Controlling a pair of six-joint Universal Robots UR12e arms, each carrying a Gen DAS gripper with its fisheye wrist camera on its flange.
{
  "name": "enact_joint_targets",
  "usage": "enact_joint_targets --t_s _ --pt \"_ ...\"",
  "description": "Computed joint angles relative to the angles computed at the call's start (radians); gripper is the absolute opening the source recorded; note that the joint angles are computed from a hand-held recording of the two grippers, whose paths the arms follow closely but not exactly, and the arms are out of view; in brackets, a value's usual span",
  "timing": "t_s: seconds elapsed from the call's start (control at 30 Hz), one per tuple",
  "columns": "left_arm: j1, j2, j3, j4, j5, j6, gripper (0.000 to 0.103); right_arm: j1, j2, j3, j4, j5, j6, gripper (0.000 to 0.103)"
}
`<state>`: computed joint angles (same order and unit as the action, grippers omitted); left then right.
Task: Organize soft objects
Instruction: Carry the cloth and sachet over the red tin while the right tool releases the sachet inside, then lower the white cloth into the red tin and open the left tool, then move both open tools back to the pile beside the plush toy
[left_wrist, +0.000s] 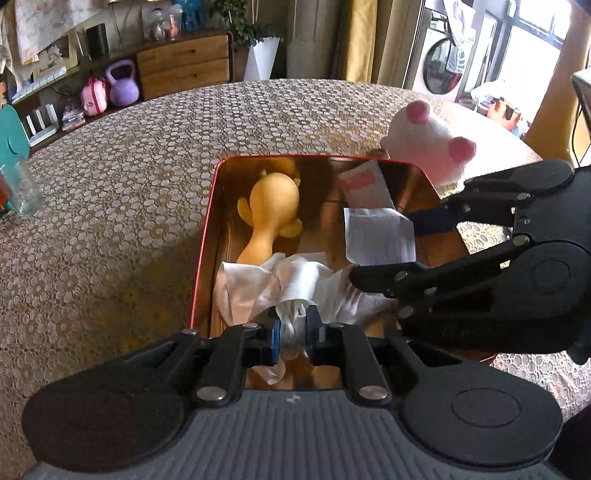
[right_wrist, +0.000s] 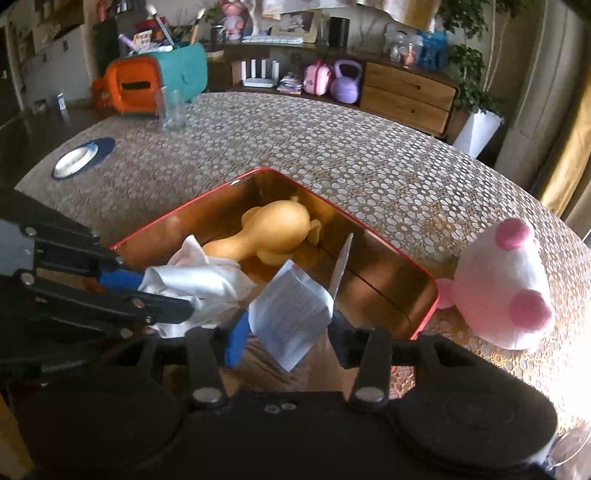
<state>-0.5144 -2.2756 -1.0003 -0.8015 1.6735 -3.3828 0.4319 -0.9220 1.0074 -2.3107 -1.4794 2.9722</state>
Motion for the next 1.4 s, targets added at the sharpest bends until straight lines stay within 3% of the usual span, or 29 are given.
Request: enact_joint_targets --t_s 0.23,0.73,0.93,1.0,1.23,1.4 --pt "-0.004 0.000 0.001 -0.011 0.010 -0.008 0.014 -0.002 -0.002 0.001 -0.021 -0.001 0.010 0.063" --pt "-0.003 0.007 0.007 -0.021 0.005 -0.033 0.015 -0.022 -0.080 0.097 -0.125 0.057 0.081 0.071" --pt "-0.007 0.009 0.007 -0.020 0.003 -0.033 0.041 -0.032 -0.146 0.178 -0.187 0.055 0.114 0.075" --pt "-0.009 0.012 0.001 -0.004 0.005 -0.037 0.062 -0.036 -0.173 0.211 -0.212 0.053 0.128 0.075" --pt "-0.026 0.035 -0.021 0.051 0.040 -0.032 0.063 -0.058 -0.288 0.361 -0.327 0.009 0.201 0.080" --pt "-0.044 0.050 -0.028 0.085 0.062 -0.029 0.070 -0.068 -0.359 0.465 -0.398 -0.052 0.256 0.082"
